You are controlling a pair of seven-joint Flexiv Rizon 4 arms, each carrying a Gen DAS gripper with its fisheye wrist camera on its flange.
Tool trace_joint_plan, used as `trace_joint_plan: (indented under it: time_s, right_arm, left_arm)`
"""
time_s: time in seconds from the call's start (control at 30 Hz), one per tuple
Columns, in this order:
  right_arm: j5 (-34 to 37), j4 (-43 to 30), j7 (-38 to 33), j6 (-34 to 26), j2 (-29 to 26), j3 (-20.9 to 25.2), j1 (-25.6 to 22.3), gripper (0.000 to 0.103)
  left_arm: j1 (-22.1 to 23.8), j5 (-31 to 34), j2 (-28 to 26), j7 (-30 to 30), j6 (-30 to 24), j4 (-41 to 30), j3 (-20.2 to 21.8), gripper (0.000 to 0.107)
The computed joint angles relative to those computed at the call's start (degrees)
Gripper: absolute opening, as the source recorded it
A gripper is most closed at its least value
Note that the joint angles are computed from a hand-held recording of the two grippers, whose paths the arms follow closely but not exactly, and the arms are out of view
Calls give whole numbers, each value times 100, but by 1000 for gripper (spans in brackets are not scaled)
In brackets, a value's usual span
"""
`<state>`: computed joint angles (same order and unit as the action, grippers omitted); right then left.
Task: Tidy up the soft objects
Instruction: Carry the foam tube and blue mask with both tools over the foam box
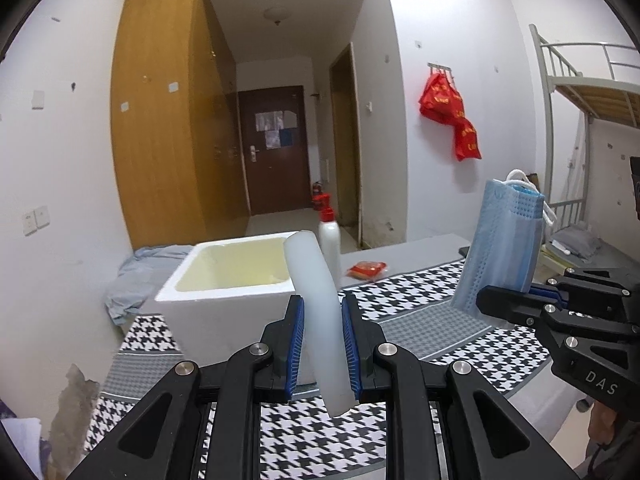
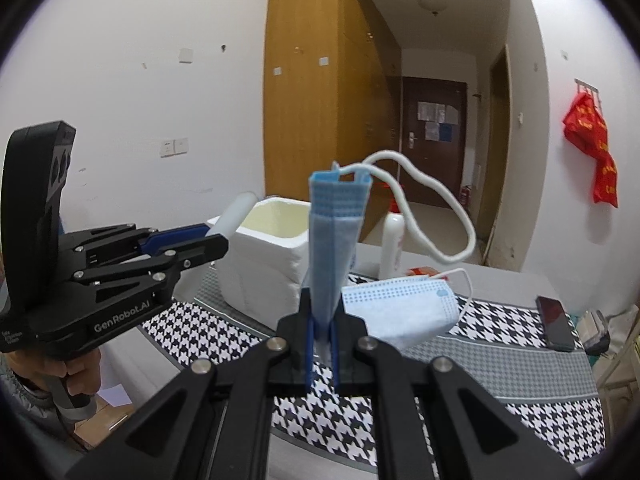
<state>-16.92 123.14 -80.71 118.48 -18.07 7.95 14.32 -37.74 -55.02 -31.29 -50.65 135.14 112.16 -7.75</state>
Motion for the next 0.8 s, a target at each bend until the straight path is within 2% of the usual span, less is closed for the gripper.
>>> trace_joint_plan:
  time_s: [0.3, 0.6, 0.8]
  right_arm:
    - [-1498, -277, 791, 117, -388, 583, -745, 9]
    - [-2716, -571, 1530, 291, -692, 685, -951, 9]
    - [-3271, -825, 2012, 272, -885, 657, -962, 9]
  left_arm:
    - [16, -492, 122, 93, 337, 219, -19, 21]
    - [134, -941, 228, 178, 671, 412, -150, 21]
    - [283, -898, 295, -19, 740, 567, -187, 21]
